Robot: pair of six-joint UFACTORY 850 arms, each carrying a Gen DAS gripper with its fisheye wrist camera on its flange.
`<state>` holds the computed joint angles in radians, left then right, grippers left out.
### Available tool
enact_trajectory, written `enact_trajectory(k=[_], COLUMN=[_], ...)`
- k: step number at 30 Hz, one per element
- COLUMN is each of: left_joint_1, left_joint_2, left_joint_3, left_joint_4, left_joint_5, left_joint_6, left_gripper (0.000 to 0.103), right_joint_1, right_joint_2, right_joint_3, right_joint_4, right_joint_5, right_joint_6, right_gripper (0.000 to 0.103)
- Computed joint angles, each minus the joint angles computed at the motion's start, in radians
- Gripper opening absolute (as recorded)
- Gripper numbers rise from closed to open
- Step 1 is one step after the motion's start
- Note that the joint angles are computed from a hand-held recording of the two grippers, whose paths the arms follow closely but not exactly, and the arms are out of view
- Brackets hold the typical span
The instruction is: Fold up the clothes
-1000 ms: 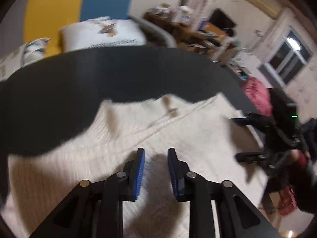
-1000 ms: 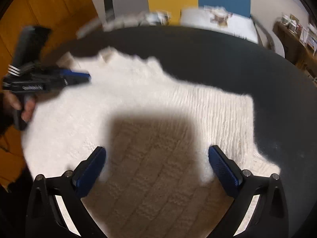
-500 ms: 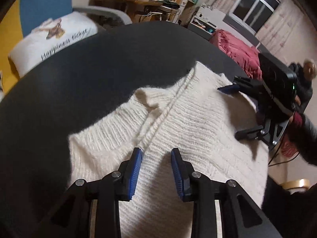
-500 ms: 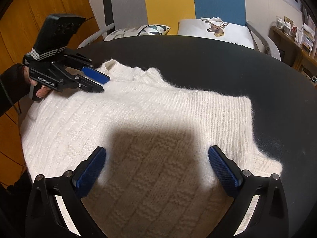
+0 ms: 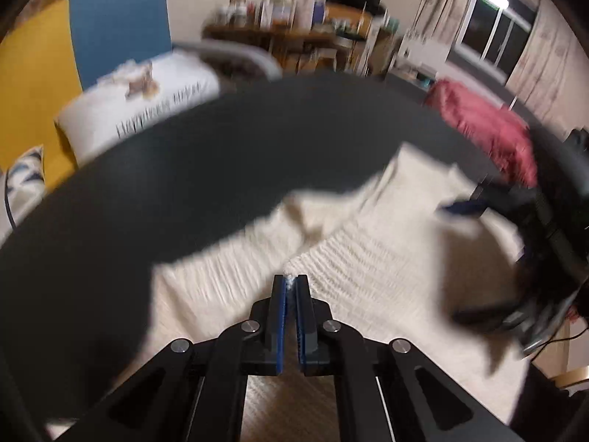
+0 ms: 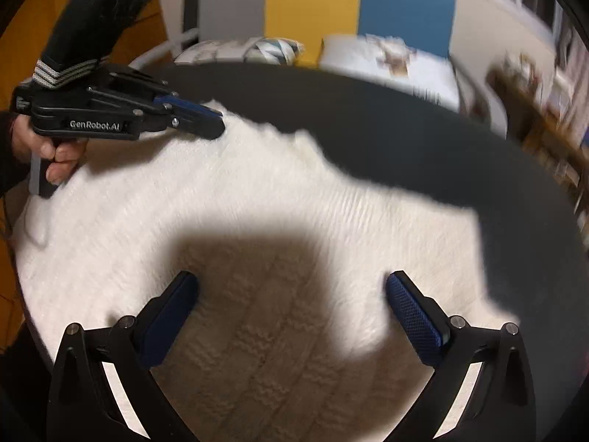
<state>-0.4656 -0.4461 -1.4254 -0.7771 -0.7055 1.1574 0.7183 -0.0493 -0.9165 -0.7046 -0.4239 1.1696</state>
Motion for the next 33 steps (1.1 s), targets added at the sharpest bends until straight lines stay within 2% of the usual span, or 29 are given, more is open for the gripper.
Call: enact_trajectory(k=[1,4,7,11,13,15,19,23,27,30,31,32,33], left_joint_1=[-0.005,0.010,0.050,0.145,0.181,0.197,0.193,0.158,0.116,0.113,0.115,0.116,0.119], left_joint_2=[-0.005,-0.009,-0.005,0.039,0.057,0.073,0.068,0.057,0.025,0.043,0.052,0.061,0.076], left_joint_3=[0.005,-0.005,-0.010,0.017,0.025,0.028,0.017,0.013,-0.009,0.030,0.044,0.058,0.078], left_joint_4=[0.015,-0.003,-0.084,-0.252,-0.241,-0.153,0.007,0.086,0.201,0.175,0.163,0.150,0.131], left_joint_5=[0.011,-0.020,-0.061,-0.093,-0.098,-0.092,-0.109,-0.125,-0.152,-0.106,-0.091,-0.077,-0.056], left_joint_6=[-0.010,-0.054,-0.066,-0.023,0.004,0.010,0.027,0.075,0.052,0.085,0.083,0.081,0.092], left_gripper=[0.004,0.008,0.016,0.016,0.016,0.018,0.025,0.029,0.030,0.032,0.029,0.017,0.011], right_joint_1=[-0.007,-0.002,0.002,-0.003,-0.005,0.003,0.047,0.074,0.094,0.099,0.098,0.098,0.096], right_joint_2=[0.017,0.030,0.022,0.018,0.014,0.004,-0.011,-0.031,-0.077,-0.118,-0.124,-0.130,-0.129], right_joint_3=[0.027,0.052,0.042,0.033,0.024,0.001,-0.038,-0.074,-0.120,-0.147,-0.148,-0.148,-0.142], right_joint_4=[-0.049,-0.145,-0.122,-0.068,-0.034,-0.015,-0.123,-0.169,-0.160,-0.109,-0.102,-0.096,-0.103], right_joint_5=[0.044,0.063,0.049,0.045,0.035,-0.007,-0.076,-0.043,-0.012,-0.014,-0.009,-0.005,0.004], right_joint_6=[0.070,0.181,0.152,0.091,0.053,0.034,0.122,0.134,0.086,0.024,0.024,0.026,0.043], right_gripper=[0.103,0.103,0.103,0.103,0.103,0.103,0.103,0.103,0.103,0.103,0.103,0.103,0.103])
